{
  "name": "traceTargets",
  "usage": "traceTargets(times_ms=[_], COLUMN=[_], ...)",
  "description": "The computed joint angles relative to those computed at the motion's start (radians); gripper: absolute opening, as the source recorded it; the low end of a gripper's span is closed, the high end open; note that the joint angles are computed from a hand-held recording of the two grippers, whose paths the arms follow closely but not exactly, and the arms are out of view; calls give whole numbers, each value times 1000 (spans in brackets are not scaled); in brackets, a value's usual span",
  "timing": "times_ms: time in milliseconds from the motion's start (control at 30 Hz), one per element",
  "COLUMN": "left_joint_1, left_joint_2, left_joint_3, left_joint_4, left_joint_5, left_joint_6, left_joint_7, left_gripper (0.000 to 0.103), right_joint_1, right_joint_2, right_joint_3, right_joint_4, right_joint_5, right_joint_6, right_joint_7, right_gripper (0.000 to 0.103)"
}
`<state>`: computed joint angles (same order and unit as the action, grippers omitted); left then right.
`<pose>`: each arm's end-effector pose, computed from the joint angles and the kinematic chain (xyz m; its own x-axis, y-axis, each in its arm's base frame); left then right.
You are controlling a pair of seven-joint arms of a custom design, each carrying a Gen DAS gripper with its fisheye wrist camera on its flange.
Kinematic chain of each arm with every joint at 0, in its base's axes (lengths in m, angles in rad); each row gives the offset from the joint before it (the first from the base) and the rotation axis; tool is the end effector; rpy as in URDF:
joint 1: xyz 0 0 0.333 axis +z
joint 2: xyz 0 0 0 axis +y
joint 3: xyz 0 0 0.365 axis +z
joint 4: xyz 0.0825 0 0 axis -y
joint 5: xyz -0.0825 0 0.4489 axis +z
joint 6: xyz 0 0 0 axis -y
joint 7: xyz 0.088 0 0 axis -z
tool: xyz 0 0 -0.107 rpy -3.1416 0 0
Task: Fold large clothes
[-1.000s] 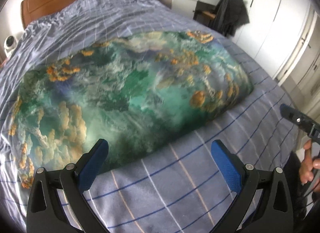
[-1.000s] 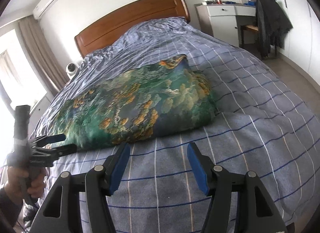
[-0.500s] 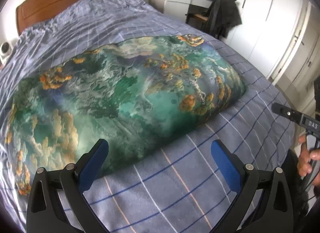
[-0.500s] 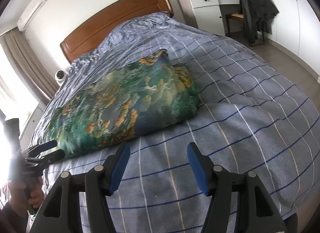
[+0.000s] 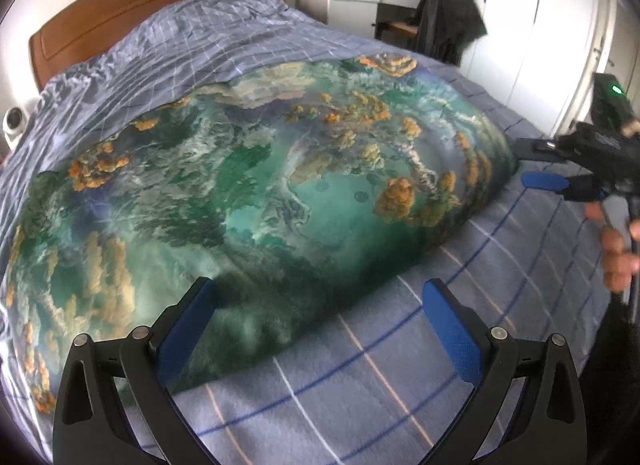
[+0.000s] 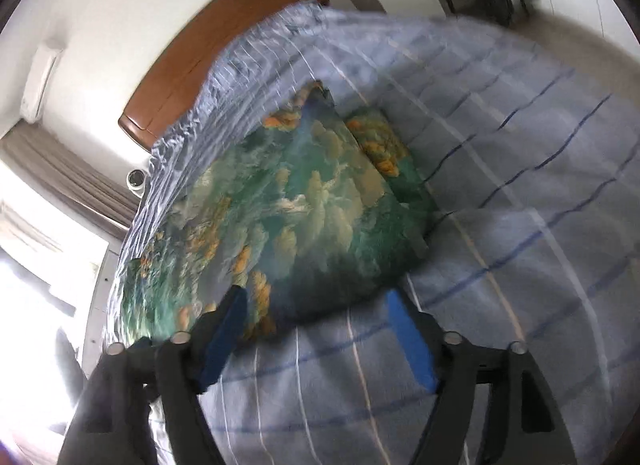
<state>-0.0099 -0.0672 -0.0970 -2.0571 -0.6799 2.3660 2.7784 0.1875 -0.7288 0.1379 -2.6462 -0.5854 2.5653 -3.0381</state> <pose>0.6192 -0.0752 0.5304 -0.7882 -0.6154 -0.0080 -0.4829 0.6264 -0.6119 0.3786 0.1427 0.5471 -0.6150 -0.6231 -0.4832 -0.3447 0.7636 -0.5459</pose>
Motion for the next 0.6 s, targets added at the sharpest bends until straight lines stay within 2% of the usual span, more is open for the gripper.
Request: traceTargets(times_ms=[67,167,233,300,367,433,500,600], left_joint_1=[-6,-16,-18,-16,-9,8,32,58], left_joint_2=[8,12,18,21,15,19,31,34], left_joint_3=[-10,-21,-21,-17,-9,9,28,41], left_joint_4=[-9,-28,-27,-20,-4,52,127,220], left_joint_5=[38,101,131,140,136,121,85,19], left_joint_6=[30,72,70,50,3,-126,-263,-336], left_joint_7=[-1,-1,-5,-1,-2,-32,-58,-81], left_gripper=[102,103,103,103,102,102,102,102], right_joint_1=[-36,-100,-174,-232,-230,-228,-193,-135], right_joint_2=[16,39,65,86,96,82,75,81], right_joint_3=[1,-13,17,58,73,105,119,135], right_joint_4=[-10,-53,-65,-49,-20,8,52,127], right_joint_5=[4,-17,-61,-112,-134,-183,-225,-285], right_joint_6=[13,156,248,274,212,149,57,-60], right_joint_7=[62,165,245,290,285,288,235,134], right_gripper=[77,81,83,79,50,36,32,30])
